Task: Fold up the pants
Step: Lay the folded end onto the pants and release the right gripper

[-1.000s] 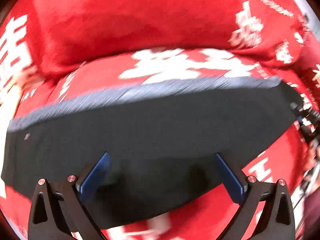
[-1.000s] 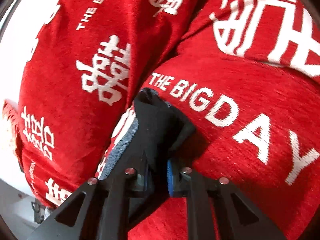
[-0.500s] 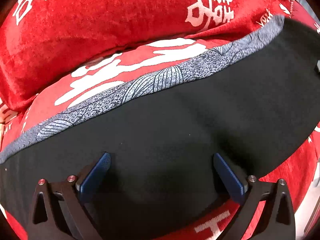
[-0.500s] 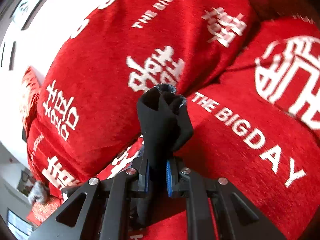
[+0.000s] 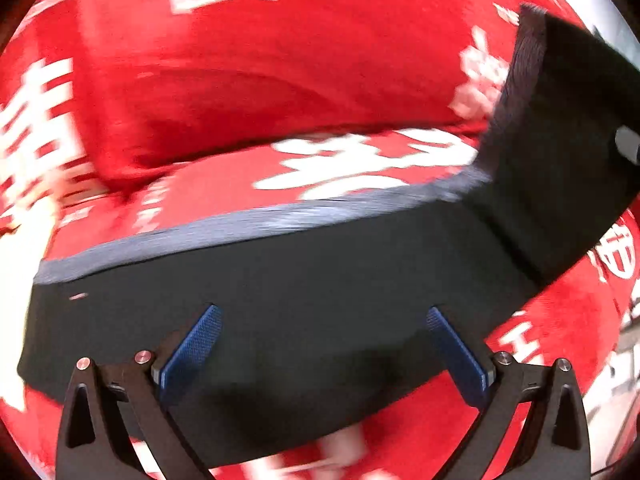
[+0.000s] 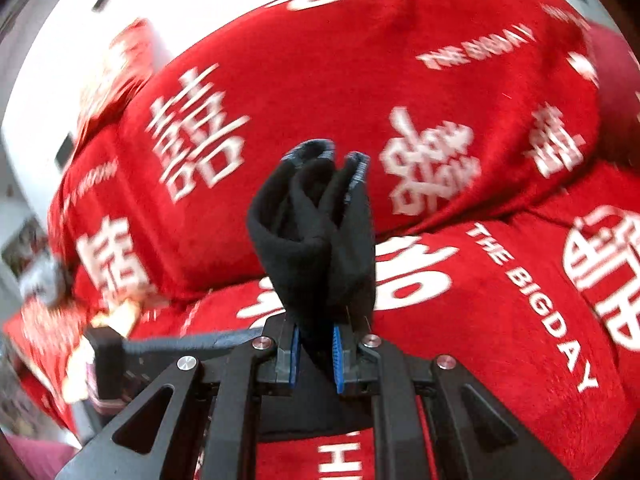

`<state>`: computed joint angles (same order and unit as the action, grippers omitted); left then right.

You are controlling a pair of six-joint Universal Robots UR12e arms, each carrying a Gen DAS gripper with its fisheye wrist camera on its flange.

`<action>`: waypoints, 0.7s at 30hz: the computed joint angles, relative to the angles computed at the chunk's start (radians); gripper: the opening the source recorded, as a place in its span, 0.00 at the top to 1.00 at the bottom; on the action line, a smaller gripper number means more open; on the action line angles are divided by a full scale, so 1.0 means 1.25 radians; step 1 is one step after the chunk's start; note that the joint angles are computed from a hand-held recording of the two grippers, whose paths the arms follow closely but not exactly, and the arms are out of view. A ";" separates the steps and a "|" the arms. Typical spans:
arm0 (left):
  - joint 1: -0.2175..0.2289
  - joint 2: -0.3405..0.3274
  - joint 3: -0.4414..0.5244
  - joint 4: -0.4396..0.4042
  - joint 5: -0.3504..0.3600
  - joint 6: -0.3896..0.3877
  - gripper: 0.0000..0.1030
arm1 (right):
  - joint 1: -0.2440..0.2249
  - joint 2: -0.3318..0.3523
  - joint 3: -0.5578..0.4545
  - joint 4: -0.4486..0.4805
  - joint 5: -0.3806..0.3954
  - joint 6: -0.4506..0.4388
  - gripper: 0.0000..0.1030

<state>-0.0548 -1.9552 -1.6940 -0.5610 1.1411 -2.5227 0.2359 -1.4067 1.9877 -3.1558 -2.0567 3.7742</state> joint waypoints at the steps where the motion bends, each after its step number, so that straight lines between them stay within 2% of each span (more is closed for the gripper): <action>1: 0.017 -0.003 0.001 0.015 0.007 -0.016 0.00 | 0.011 0.018 -0.022 0.018 -0.001 -0.013 0.87; 4: 0.051 -0.017 0.008 0.050 0.026 -0.057 0.00 | 0.035 0.080 -0.094 0.086 0.015 -0.036 0.87; 7: 0.077 -0.034 0.006 0.105 0.076 -0.085 0.00 | 0.060 0.158 -0.176 0.184 0.023 -0.057 0.86; 9: 0.089 -0.043 0.016 0.091 0.092 -0.097 0.00 | 0.076 0.210 -0.234 0.278 0.012 -0.065 0.85; 12: 0.103 -0.055 0.028 0.063 0.094 -0.116 0.00 | 0.106 0.272 -0.315 0.463 -0.057 -0.054 0.81; 14: 0.108 -0.060 0.031 0.061 0.085 -0.125 0.00 | 0.129 0.289 -0.341 0.529 -0.129 -0.050 0.78; 15: 0.111 -0.062 0.032 0.057 0.080 -0.126 0.00 | 0.134 0.289 -0.343 0.535 -0.137 -0.056 0.71; 16: 0.112 -0.062 0.032 0.053 0.076 -0.127 0.00 | 0.138 0.285 -0.341 0.534 -0.133 -0.069 0.59; 18: 0.113 -0.061 0.033 0.045 0.062 -0.129 0.00 | 0.149 0.267 -0.318 0.470 -0.110 -0.103 0.49; 19: 0.112 -0.059 0.032 0.043 0.054 -0.130 0.00 | 0.152 0.258 -0.302 0.428 -0.101 -0.118 0.49; 21: 0.110 -0.054 0.029 0.036 0.029 -0.117 0.00 | 0.143 0.224 -0.251 0.308 -0.014 -0.122 0.49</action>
